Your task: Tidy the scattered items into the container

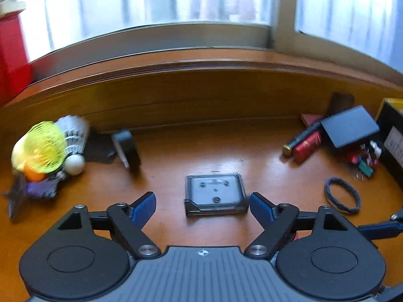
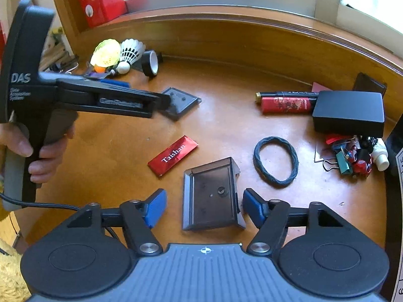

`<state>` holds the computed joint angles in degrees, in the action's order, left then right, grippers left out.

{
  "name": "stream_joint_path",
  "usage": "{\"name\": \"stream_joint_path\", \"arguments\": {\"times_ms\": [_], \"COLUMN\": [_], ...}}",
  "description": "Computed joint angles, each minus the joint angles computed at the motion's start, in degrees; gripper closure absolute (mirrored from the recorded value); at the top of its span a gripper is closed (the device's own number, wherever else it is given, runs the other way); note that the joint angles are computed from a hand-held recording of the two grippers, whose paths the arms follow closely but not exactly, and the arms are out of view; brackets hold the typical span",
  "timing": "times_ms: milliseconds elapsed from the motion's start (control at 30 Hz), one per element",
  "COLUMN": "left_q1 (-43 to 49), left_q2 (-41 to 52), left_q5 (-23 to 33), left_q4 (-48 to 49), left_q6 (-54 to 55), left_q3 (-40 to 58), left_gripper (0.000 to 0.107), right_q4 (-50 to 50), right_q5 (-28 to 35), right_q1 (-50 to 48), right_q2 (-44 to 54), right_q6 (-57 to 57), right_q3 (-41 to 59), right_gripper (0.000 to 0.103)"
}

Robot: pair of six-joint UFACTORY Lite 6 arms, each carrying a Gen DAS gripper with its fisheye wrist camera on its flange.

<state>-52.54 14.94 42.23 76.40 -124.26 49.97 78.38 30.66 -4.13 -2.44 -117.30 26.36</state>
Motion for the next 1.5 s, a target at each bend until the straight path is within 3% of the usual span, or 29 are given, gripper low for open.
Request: {"name": "stream_joint_path", "arguments": {"times_ms": [300,400,700,1067,1267,1500], "left_q1": [4.2,4.46,4.04,-4.67,-10.81,-17.47], "left_q2": [6.93,7.57,2.03,-7.07,-7.65,-7.35], "left_q5": [-4.74,-4.4,-5.76,2.42,7.53,13.12], "left_q4": [2.55,4.55,3.89,-2.34,-6.11,-11.4], "left_q6": [-1.26,-2.46,-6.34,-12.24,-14.22,-15.06], "left_q3": [5.38,5.88,0.92,-5.62,-5.4,-3.83], "left_gripper": [0.023,0.044,0.045,0.044,0.044,0.044], "right_q4": [3.86,5.61,8.64,4.83,4.22,3.37], "right_q5": [-1.37,-2.05,-5.25,-7.4,-9.0,-6.82], "right_q1": [0.47,1.13,4.06,6.37,8.81,7.85], "right_q2": [-1.12,-1.4,-2.78,-3.72,-5.29,-5.24], "right_q6": [-3.27,-4.99,-7.38,-3.75,-4.4,-3.73], "right_q3": [-1.75,-2.37,-3.63,-3.44,-4.14,-4.95], "right_gripper": [0.028,0.026,0.025,0.024,0.025,0.023]}}
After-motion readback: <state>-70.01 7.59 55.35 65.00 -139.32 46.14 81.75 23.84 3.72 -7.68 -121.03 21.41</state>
